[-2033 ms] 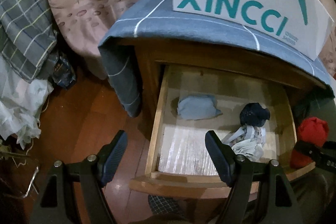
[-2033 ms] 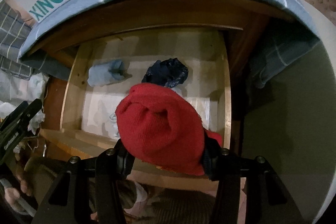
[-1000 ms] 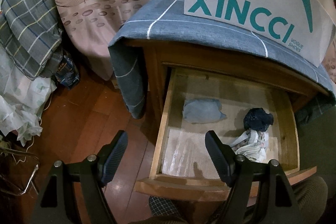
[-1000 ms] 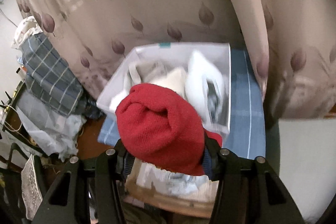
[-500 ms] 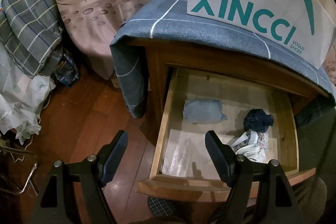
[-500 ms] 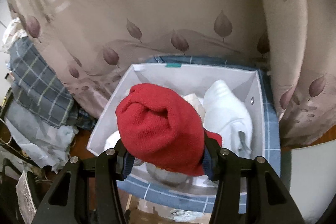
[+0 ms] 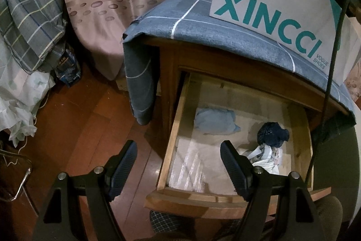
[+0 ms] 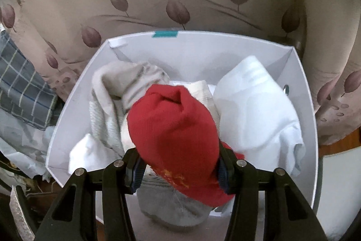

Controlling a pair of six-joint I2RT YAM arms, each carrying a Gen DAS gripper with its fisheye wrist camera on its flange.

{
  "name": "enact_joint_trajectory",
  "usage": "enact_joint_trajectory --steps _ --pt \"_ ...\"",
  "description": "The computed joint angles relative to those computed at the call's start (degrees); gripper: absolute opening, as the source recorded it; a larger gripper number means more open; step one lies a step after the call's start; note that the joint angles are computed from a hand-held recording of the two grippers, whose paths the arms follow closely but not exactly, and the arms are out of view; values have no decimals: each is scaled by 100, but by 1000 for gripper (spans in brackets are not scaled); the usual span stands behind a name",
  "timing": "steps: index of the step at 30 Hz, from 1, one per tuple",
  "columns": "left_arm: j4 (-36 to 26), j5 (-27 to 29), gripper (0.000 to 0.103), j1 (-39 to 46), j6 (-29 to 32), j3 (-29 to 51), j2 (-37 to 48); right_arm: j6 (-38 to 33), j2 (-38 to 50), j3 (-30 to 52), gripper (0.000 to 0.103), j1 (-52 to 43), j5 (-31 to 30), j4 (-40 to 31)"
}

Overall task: Take underwear out of drawer
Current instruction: 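Lift the red underwear up into the white box with the right tool, then open the right tool to drop the red underwear in the box, then move the right tool into the drawer toward the folded grey-green underwear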

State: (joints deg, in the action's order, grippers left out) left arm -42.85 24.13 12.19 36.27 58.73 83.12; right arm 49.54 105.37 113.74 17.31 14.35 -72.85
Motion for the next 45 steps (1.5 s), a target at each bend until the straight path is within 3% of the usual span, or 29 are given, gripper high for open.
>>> enact_joint_trajectory --steps 6,13,19,26,35,40,45 --pt "-16 12 78 1 -9 13 19 33 35 -34 55 55 66 22" --pt "-60 23 78 -3 -4 57 90 11 3 364 73 286 457 -389" --pt "-48 -23 78 -25 -13 36 67 109 -270 591 77 497 622 -759" --pt "-31 -21 78 -12 -35 18 68 461 -900 296 78 1026 597 -1124" --pt "-99 -14 78 44 -21 78 132 1391 -2016 -1460 81 1968 32 -1049" --pt "-112 -21 78 59 -38 105 145 1988 -2487 -2803 81 2319 -559 -385" --pt "-127 -14 78 62 -33 106 146 2232 -2383 -3814 81 2441 -1145 432"
